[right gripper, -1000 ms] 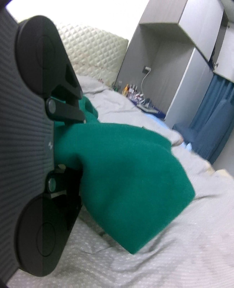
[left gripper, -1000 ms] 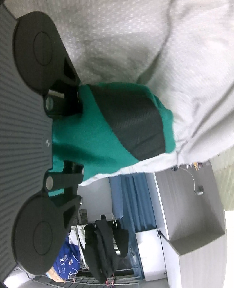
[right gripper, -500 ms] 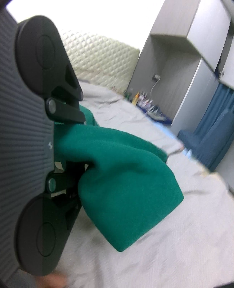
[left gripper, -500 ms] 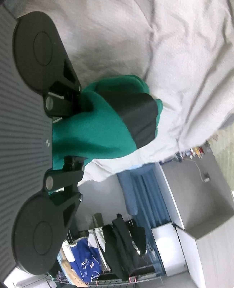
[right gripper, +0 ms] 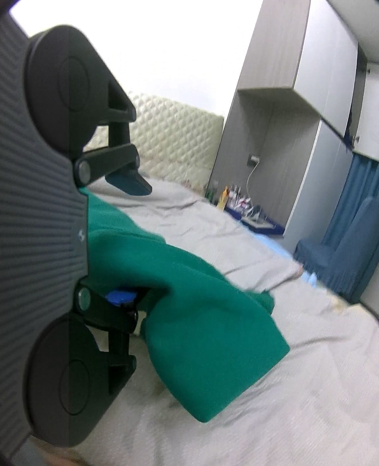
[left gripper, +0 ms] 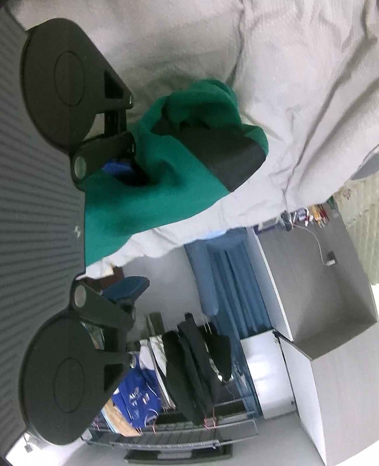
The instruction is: Fold large clothes
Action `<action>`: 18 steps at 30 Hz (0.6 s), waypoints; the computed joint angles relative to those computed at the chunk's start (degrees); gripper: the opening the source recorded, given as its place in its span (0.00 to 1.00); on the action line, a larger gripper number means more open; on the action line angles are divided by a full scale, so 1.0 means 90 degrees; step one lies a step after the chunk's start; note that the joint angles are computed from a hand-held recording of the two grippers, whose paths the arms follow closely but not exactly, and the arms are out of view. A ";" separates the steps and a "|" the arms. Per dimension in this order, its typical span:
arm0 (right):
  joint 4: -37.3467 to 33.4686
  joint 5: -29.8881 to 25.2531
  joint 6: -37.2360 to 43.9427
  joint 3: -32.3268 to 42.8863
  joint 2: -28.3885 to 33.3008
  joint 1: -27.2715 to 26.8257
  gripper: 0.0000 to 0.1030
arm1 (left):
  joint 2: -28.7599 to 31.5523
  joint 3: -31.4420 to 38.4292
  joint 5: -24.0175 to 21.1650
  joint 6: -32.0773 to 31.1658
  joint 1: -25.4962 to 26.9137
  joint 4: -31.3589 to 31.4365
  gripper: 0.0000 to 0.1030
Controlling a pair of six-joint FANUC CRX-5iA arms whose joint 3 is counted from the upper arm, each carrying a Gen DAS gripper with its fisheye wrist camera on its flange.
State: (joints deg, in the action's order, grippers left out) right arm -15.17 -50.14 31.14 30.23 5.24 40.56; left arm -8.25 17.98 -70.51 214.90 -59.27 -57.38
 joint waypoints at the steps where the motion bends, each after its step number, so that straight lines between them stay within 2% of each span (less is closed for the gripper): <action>1: 0.0018 0.0081 0.0008 0.0079 0.0082 -0.0009 0.66 | -0.0013 -0.0004 0.0072 -0.0024 0.0083 0.0019 0.70; 8: 0.0294 0.0186 0.0131 0.0670 0.0613 -0.0059 0.66 | 0.0134 0.0310 0.0463 -0.0616 0.0696 0.0003 0.70; 12: 0.0408 -0.0054 0.0285 0.1276 0.1160 -0.0103 0.66 | 0.0275 0.0379 0.1050 -0.1676 0.1510 0.0713 0.70; 15: 0.0494 -0.0211 0.0373 0.1559 0.1447 -0.0125 0.66 | 0.0484 0.0473 0.1136 -0.2433 0.1901 0.1067 0.70; 18: 0.0681 -0.0430 0.0521 0.2005 0.1831 -0.0103 0.65 | 0.0674 0.0535 0.1147 -0.2956 0.2185 0.1117 0.70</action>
State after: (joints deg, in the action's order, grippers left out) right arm -9.05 -54.01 35.83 48.27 21.72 39.64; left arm -2.18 22.79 -60.19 188.30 -39.61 -47.33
